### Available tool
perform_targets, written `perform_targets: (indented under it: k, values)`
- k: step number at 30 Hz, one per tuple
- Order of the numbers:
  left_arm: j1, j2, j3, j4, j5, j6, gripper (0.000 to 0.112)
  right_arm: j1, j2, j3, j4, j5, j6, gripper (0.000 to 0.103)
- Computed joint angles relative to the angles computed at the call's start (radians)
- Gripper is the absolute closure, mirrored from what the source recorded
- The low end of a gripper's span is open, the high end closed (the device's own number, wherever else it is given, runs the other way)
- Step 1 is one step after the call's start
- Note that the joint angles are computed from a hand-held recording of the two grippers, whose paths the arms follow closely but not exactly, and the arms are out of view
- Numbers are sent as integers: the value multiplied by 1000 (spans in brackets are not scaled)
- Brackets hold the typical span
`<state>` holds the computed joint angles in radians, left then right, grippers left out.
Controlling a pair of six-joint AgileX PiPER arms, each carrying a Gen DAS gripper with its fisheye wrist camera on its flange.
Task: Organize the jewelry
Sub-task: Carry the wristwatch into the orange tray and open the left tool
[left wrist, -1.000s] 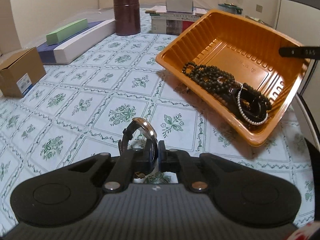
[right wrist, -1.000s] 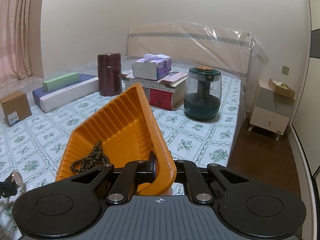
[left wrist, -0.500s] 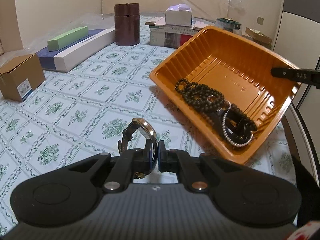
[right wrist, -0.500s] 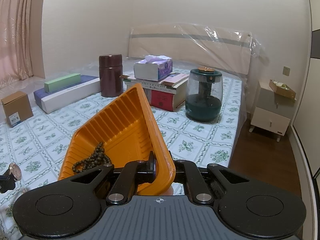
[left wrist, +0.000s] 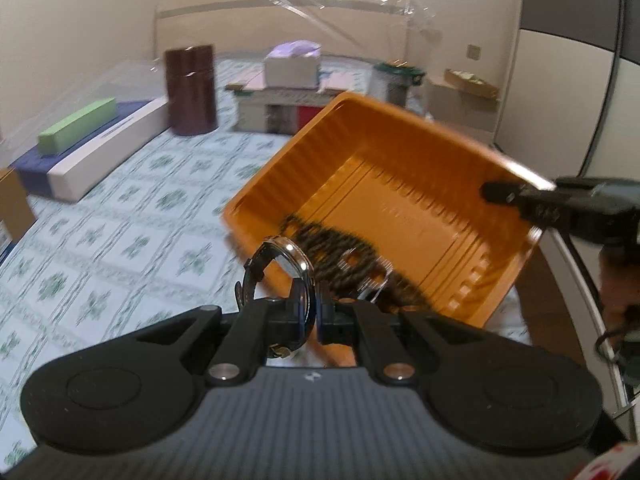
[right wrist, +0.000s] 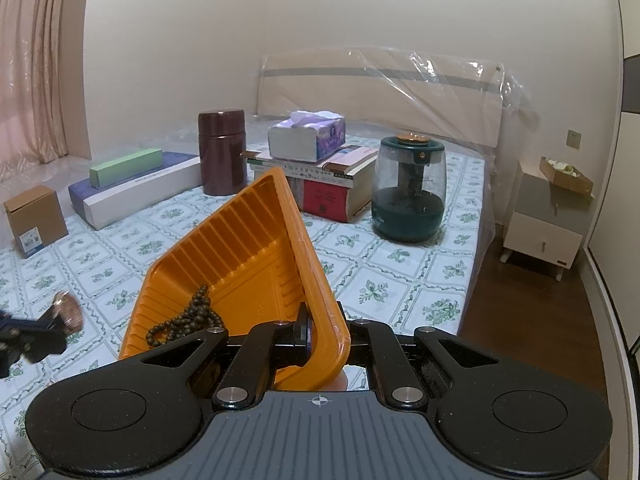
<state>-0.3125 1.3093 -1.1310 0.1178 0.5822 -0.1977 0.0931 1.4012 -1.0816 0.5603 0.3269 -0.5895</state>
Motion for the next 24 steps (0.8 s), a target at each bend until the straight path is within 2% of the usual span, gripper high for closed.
perform_targets:
  k: [10,24]
  values:
    - [-48,121,-99,-124,-43,118,108,-2,2,0,15,3,-9,95]
    - [-88,223,-162,-144,-66,162,108,-19,8,-3,57,15,-45,95]
